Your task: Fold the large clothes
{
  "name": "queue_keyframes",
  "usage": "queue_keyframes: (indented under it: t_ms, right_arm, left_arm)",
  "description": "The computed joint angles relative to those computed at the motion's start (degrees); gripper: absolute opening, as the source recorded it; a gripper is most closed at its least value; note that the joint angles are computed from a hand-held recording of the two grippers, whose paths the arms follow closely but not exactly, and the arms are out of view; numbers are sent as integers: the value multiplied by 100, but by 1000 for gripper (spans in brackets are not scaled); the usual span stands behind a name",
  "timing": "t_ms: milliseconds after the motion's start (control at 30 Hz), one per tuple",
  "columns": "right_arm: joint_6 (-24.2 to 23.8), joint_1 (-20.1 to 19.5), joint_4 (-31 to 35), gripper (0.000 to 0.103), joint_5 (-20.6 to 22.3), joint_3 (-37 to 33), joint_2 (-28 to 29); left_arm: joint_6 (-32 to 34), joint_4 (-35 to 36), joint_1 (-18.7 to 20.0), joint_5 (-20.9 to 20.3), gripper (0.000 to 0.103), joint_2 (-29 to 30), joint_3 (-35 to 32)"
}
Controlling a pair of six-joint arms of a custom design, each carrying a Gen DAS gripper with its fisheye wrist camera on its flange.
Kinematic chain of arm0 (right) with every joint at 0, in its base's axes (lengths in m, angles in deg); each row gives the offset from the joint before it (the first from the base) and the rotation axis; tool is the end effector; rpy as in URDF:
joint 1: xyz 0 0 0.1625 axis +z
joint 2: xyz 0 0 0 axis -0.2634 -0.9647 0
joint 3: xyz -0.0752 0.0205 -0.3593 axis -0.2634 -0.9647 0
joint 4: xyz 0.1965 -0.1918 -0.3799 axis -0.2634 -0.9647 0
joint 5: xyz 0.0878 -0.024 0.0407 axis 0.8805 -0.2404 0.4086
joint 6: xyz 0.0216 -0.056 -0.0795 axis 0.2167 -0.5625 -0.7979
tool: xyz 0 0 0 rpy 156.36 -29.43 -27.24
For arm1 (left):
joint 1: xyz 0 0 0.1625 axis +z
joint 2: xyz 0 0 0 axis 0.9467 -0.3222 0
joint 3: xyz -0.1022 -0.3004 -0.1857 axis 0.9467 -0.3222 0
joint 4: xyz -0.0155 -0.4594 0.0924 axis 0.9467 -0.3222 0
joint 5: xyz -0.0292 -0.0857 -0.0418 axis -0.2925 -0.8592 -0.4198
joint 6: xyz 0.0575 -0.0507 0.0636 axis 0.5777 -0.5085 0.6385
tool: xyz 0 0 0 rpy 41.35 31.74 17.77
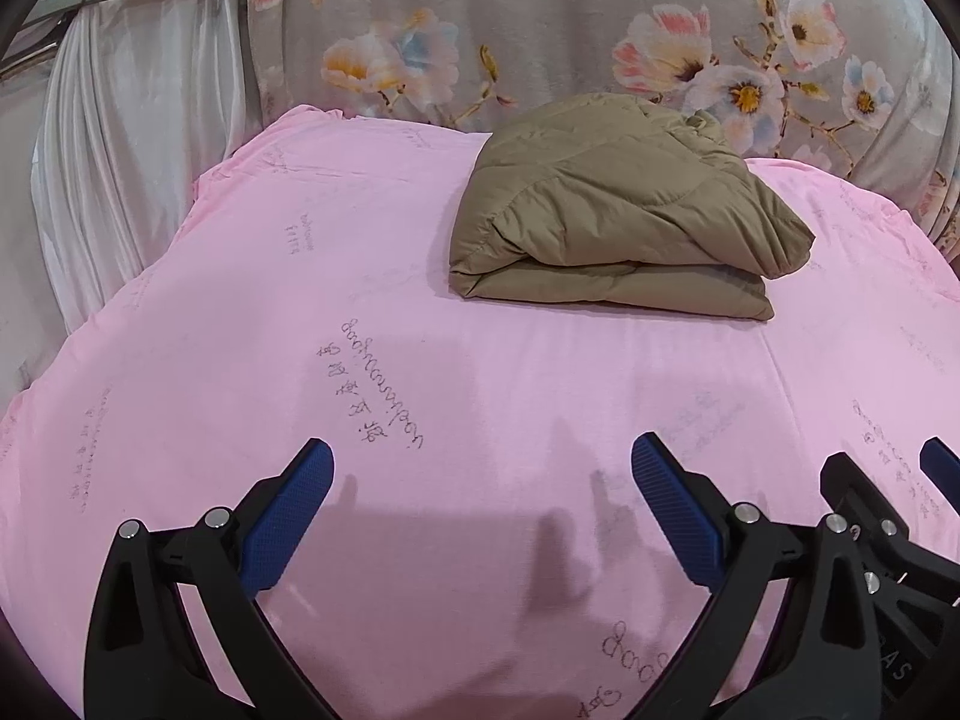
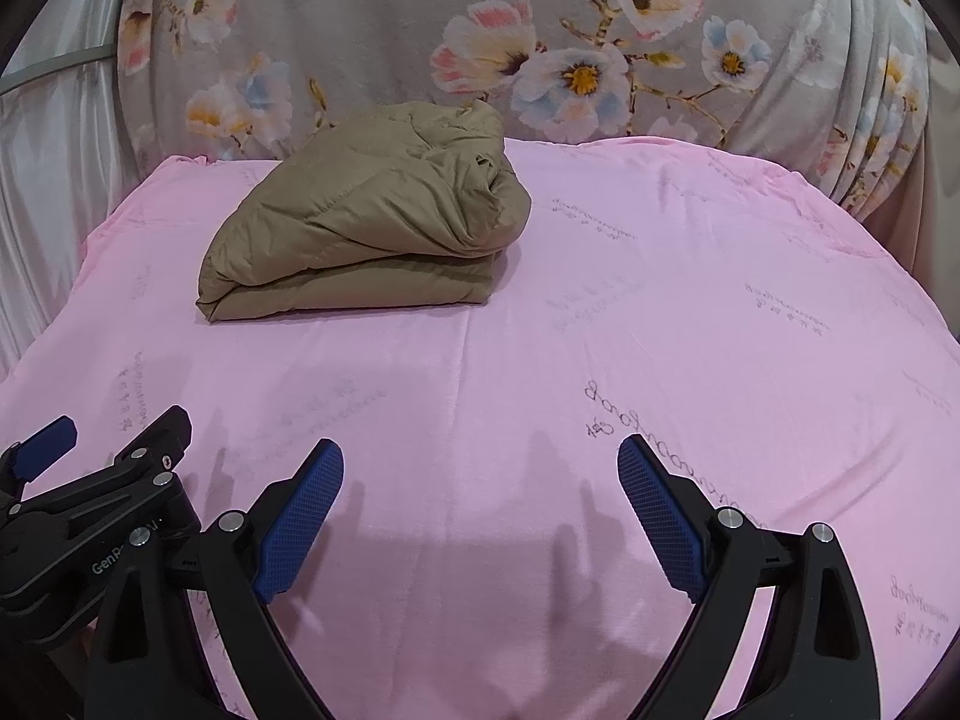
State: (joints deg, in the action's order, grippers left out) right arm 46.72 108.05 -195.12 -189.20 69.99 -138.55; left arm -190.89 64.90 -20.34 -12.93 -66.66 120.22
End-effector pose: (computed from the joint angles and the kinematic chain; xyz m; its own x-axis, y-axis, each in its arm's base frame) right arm 0.0989 -0.5591 0.1674 -0.6792 0.1595 0.7165 -0.4426 0.6897 -0.5731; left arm -0.1990 -0.5900 -0.0205 -0.7024 -0.0299 -0.7112 0.5427 0.6240 -0.5622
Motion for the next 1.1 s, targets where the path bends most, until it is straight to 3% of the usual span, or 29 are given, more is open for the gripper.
queue_keyframes:
  t_ms: [1100]
  right_arm:
    - [-38, 6, -64, 91, 57, 24, -20]
  left_arm:
    - [276, -169, 31, -138, 97, -48, 29]
